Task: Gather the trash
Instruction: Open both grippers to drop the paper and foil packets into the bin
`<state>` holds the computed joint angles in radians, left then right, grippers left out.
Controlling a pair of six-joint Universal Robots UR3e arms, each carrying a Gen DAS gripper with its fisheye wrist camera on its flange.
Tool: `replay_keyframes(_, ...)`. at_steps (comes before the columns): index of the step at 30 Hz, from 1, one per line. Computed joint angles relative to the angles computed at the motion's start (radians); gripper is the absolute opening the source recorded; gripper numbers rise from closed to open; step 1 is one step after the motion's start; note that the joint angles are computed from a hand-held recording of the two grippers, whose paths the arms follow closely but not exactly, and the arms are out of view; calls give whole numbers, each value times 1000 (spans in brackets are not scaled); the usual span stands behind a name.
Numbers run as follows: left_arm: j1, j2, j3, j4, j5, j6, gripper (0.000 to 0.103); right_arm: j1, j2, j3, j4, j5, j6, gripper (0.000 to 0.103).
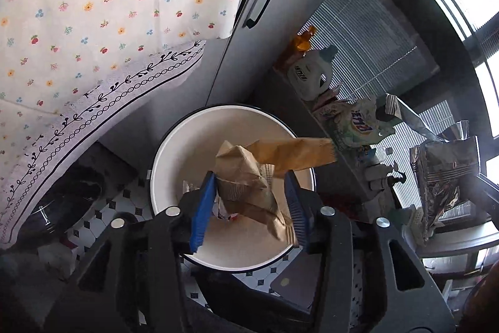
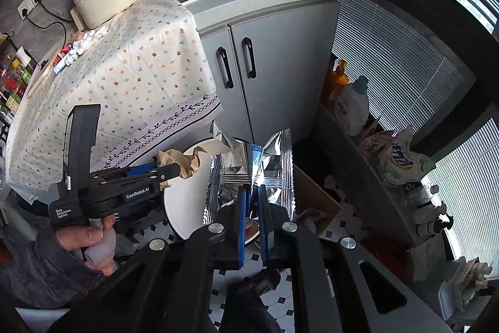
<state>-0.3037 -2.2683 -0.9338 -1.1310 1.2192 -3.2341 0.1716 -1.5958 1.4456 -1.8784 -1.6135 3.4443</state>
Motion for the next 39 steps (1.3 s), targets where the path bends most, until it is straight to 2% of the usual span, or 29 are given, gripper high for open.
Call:
replay_keyframes(5, 11, -3, -2, -10, -29, 0, 72, 2, 34, -15, -8, 1, 7, 8)
replay_keyframes(14, 82, 33, 89, -117, 3, 95, 80, 36, 127, -89, -27, 20, 96, 8)
replay_keyframes(18, 124, 51, 142, -166, 12, 130, 83, 62, 189, -176, -21, 14, 127, 8)
replay_keyframes(22, 169, 69, 203, -211, 12, 149, 85, 88, 262, -261, -22, 1, 133, 9)
replay_keyframes(29, 267, 138, 244, -267, 14, 210, 89, 79, 375, -276, -66, 34, 146, 9)
replay_keyframes(30, 285, 146, 247, -272, 17, 215, 89, 80, 392, -281, -66, 43, 155, 11)
replay_keyframes(32, 322, 166, 242, -273, 22, 222, 91, 79, 421, -296, -59, 58, 189, 23)
replay_keyframes(33, 340, 174, 241, -273, 28, 224, 91, 80, 439, -317, -45, 65, 207, 43)
replay_keyframes(35, 377, 187, 240, -275, 30, 226, 91, 97, 468, -364, -26, 38, 240, 65)
replay_keyframes(39, 439, 217, 229, -261, 32, 219, 94, 119, 546, -532, 46, 34, 253, 76)
